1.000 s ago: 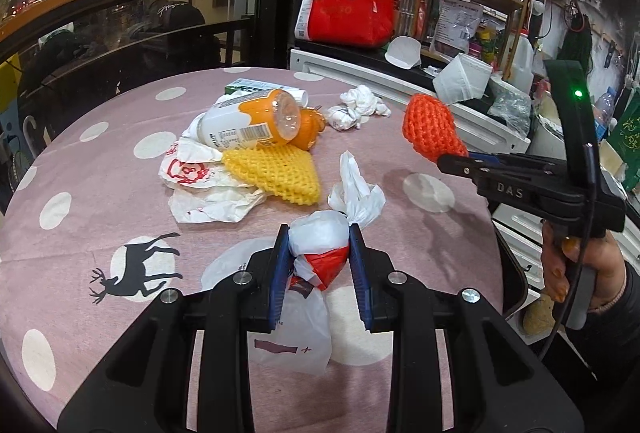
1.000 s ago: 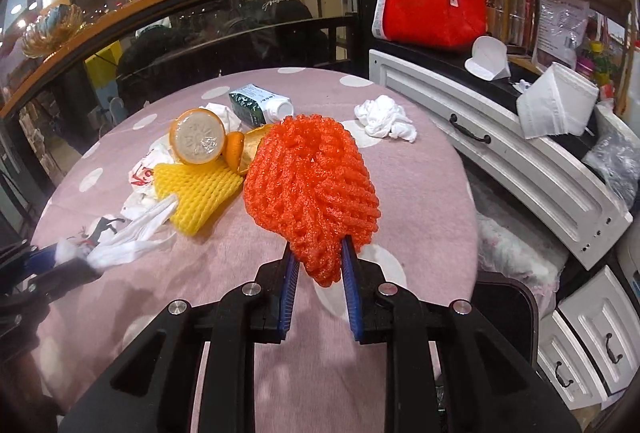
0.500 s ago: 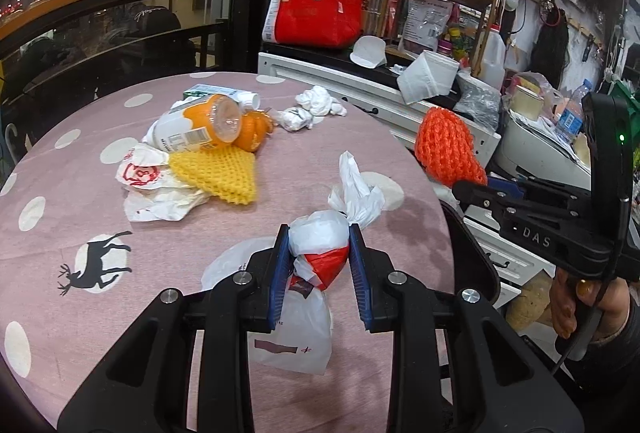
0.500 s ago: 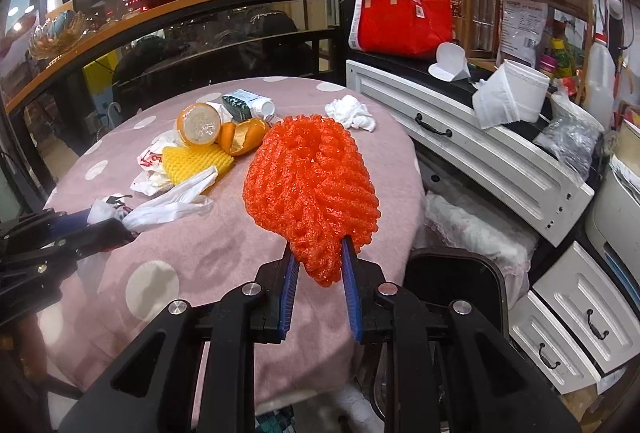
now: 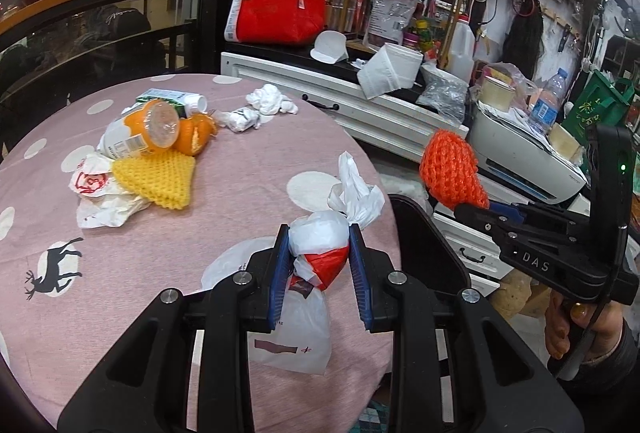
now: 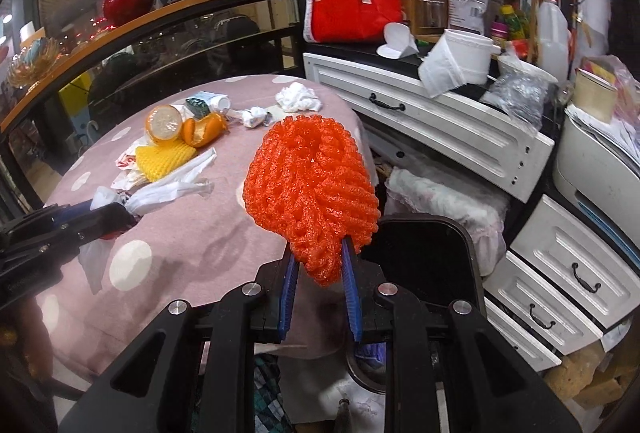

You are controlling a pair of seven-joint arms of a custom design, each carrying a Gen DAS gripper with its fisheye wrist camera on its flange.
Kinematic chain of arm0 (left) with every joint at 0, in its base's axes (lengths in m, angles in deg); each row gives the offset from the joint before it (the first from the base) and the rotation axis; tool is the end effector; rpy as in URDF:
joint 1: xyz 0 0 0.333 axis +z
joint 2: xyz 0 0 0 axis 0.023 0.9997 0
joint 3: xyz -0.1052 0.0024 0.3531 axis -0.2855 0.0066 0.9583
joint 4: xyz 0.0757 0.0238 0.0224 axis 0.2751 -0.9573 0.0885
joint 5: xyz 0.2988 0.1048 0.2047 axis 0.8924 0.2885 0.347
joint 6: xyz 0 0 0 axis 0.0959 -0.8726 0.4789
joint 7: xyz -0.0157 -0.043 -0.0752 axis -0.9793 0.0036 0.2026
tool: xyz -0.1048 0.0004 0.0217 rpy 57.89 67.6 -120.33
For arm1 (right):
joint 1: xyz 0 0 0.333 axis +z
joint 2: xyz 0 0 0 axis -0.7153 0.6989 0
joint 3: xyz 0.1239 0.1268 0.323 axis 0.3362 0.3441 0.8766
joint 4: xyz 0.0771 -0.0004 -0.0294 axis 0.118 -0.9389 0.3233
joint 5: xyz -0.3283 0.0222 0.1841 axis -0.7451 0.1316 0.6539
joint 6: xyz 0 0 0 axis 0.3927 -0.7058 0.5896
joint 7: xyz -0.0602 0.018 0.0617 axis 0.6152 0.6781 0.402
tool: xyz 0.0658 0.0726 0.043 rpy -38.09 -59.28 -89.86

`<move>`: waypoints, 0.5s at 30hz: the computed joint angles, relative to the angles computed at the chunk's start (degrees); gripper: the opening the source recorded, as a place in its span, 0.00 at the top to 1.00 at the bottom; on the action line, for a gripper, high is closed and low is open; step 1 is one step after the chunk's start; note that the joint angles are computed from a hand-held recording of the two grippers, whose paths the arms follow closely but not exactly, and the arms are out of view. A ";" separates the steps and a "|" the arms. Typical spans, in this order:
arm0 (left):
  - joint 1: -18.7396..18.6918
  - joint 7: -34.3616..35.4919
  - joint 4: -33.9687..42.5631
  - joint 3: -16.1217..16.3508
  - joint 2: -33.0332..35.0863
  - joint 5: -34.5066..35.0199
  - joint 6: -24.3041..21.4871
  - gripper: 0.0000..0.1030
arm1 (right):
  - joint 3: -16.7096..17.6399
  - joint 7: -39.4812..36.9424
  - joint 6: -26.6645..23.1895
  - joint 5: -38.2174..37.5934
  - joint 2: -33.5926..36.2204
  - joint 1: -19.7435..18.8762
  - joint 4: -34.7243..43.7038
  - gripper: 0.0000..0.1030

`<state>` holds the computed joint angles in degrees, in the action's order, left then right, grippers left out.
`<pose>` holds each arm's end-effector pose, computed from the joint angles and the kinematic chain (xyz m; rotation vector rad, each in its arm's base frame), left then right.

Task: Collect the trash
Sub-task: 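Carry the white bag and orange net over the trash bin with both grippers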

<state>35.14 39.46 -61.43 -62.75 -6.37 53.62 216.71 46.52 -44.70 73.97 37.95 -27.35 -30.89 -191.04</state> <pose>0.4204 -0.1572 0.5074 -1.9217 1.4414 -0.8762 0.5437 0.1486 0.5028 -2.0925 0.9787 -0.3459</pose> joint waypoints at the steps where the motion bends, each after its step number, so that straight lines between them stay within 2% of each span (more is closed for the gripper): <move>1: 0.23 -0.09 0.37 -0.48 0.32 0.11 0.03 0.72 | -0.15 -0.06 0.12 0.06 -0.14 -0.16 -0.33 0.79; 5: 2.14 -0.82 2.10 -3.31 1.88 1.01 0.38 0.72 | -0.69 2.05 1.47 -2.07 0.40 -0.82 -0.93 0.79; 10: 5.53 -2.04 4.47 -7.56 4.11 2.54 0.64 0.72 | -1.04 8.19 2.38 -7.80 3.01 -2.47 -0.10 0.79; 15: 8.15 -3.49 6.70 -10.96 6.19 4.89 0.25 0.72 | -1.07 17.57 2.09 -16.07 7.70 -4.43 2.32 0.79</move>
<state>43.28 35.98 -54.73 -73.71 -0.18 58.50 216.96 45.45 -27.13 76.06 21.89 -19.65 -35.33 -188.73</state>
